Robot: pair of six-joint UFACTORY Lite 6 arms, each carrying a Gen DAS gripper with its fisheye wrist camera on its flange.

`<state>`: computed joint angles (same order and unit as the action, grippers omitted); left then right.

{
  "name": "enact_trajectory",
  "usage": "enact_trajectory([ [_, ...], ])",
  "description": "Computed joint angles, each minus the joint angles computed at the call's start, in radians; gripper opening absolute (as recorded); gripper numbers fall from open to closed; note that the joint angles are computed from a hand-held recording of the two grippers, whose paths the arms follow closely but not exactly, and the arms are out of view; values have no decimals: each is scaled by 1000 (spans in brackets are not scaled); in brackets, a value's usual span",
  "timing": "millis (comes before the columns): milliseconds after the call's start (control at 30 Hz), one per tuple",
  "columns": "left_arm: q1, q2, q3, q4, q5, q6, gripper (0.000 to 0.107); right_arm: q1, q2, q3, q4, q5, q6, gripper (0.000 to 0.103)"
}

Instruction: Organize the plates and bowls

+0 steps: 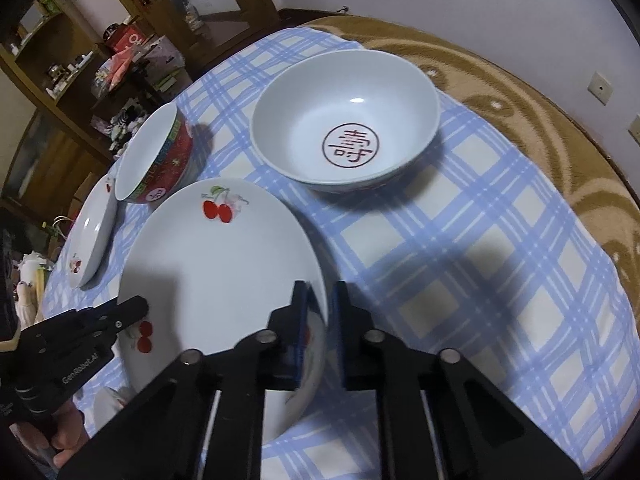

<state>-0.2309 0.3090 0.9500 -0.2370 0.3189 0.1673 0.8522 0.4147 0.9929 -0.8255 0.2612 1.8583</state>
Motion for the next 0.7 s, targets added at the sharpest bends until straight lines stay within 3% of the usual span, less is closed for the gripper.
enact_trajectory([
  [267, 30, 8, -15, -191, -29, 200, 17, -26, 3, -10, 46, -55, -68, 10],
  [700, 60, -60, -63, -221, 2, 239, 14, 6, -32, -16, 96, -15, -122, 10],
])
